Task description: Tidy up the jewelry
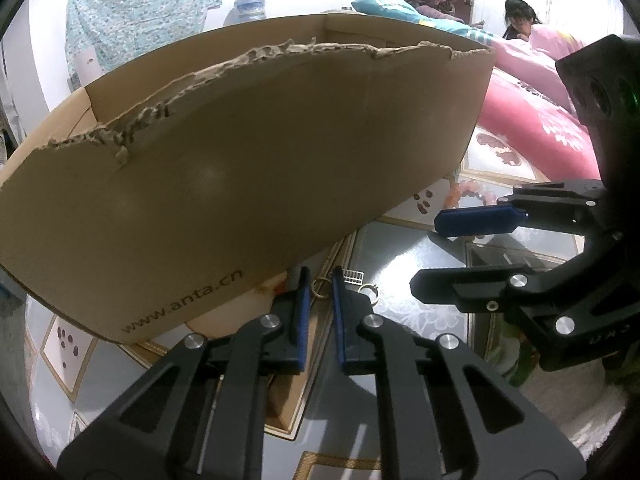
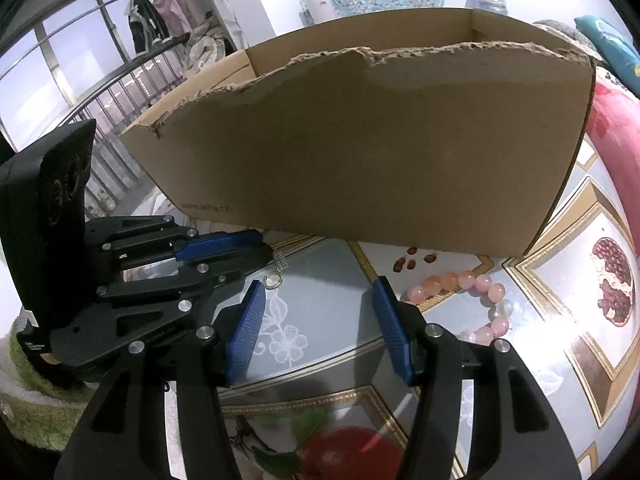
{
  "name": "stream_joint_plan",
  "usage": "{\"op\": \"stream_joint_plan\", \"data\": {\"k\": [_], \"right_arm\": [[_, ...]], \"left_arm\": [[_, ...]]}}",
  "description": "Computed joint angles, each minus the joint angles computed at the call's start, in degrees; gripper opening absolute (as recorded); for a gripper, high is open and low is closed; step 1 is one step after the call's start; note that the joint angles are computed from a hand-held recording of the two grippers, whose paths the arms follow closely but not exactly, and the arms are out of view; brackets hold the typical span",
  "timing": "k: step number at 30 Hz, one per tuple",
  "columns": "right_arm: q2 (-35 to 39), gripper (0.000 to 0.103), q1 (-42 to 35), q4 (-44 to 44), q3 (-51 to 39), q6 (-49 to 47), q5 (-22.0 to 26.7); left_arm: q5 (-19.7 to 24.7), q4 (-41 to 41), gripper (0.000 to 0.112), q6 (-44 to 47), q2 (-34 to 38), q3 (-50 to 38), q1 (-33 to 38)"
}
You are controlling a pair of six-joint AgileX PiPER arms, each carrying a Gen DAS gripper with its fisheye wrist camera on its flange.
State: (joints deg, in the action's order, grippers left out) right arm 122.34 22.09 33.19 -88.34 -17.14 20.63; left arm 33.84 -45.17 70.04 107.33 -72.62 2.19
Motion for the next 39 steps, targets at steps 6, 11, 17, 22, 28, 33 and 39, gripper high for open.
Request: {"op": "stream_joint_plan", "data": {"k": [6, 11, 17, 22, 28, 33, 39], "right_arm": [[-1.27, 0.055, 0.48, -0.59, 1.51, -0.33, -1.21], [-1.48, 0.055, 0.95, -2.20, 1.47, 0.13, -1.29], [-1.63, 0.055, 0.80, -2.18, 1.41, 0.15, -0.89], [-1.39, 0.055, 0.98, -3.44, 0.86, 1.50, -0.60], [-1.64, 0.055, 0.64, -1.76, 1.56, -0.04, -0.84], [-1.98, 0.055, 0.61, -0.81, 2.32, -0.98, -1.27], [-2.62, 0.055, 0.03, 0.82, 3.35, -2.22, -1.61]], "left_arm": [[1.81, -0.62, 0.000, -1.26, 0.37, -0.65, 1.09], [2.87, -0.62, 0.000, -2.15, 0.04, -0.30, 2.06], [4.94, -0.44, 0.000, -3.76, -1.08, 0.97, 3.32], [7.74, -0.29, 0.000, -5.68, -1.51, 1.11, 5.24], [7.71, -0.19, 0.000, -5.50, -2.65, 1.87, 6.64], [4.72, 2.94, 0.000, -5.96, -3.87, 3.64, 4.31], [4.21, 4.89, 0.000, -6.01, -4.98, 4.62, 2.25]]}}
